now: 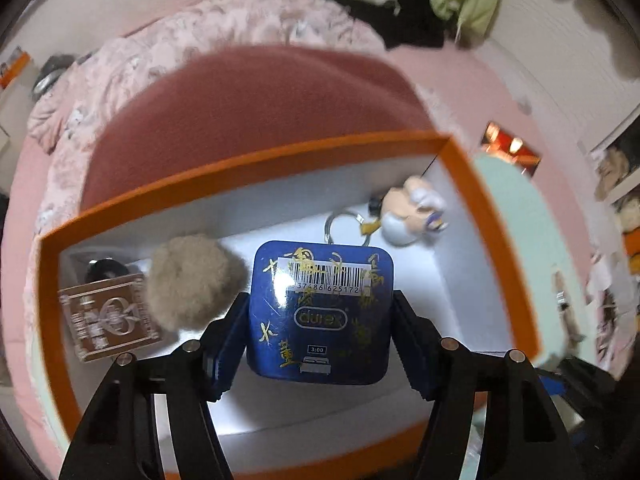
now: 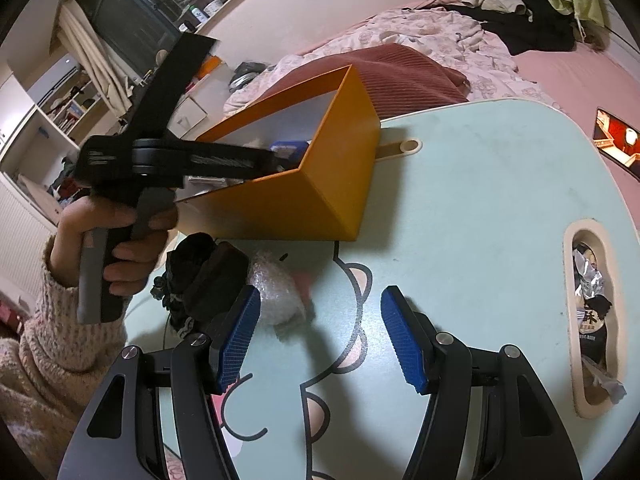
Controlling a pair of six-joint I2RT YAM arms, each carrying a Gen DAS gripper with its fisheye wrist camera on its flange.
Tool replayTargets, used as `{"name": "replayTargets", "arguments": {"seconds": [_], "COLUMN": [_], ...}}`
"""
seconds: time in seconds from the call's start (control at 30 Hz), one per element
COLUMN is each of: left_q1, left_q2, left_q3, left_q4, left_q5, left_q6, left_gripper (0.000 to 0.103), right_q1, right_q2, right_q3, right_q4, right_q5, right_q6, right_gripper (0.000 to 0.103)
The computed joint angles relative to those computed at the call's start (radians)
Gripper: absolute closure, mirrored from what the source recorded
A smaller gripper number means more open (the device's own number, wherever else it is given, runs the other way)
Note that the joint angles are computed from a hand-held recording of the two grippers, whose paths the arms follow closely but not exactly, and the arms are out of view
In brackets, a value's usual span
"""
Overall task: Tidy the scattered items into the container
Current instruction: 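Lift the blue tin onto the table with the left gripper while the right grasps the figurine keyring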
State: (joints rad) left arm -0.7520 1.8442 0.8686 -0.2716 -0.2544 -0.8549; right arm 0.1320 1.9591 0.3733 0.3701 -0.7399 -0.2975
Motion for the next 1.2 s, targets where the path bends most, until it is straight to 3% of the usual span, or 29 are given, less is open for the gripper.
{"name": "replayTargets", "arguments": {"seconds": [0.17,0.33,0.43,0.6,0.77,0.93,1.1,1.2], "left_q1": [-0.075,-0.197,-0.279,-0.349,-0.413,-0.439,-0.487,-0.506], "left_q2": [-0.284,-0.477,-0.486,-0.419,-0.35,-0.311,-0.284,-0.265], "left_q3": [-0.151,-0.288,-0.361,-0.478,-0.496,-0.502,-0.477,-0.469], "left_q4": [0.026,0.023,0.065,0.258,0.296,0.317,0.213,0.239], "left_q5": [-0.057,-0.101,-0.121,-0.124,-0.2,-0.248,-0.328,-0.313], "left_q6": [-0.074,-0.152,-0.236,-0.35,-0.467,-0.516,-0.647,-0.609], "left_gripper": [0.036,0.036,0.036,0.036,0.036,0.036,0.036,0.027], "right_q1": [-0.004,-0.004,0.0,0.021,0.083,0.242,0.416,0.487], "right_q2": [-0.015,-0.038,-0.052,-0.114,-0.248,-0.311,-0.174,-0.08], "right_q3": [-0.001,-0.006,-0.006,-0.011,0.018,0.158,0.325,0.408], "right_q4": [-0.008,-0.006,0.005,0.019,-0.021,-0.148,-0.223,-0.278], "right_q5": [0.003,0.019,0.038,0.082,0.162,0.376,0.63,0.725], "right_q6": [-0.003,0.002,0.015,0.03,0.032,-0.006,-0.039,-0.068], "right_gripper": [0.04,0.04,0.04,0.04,0.041,0.052,0.068,0.068]}}
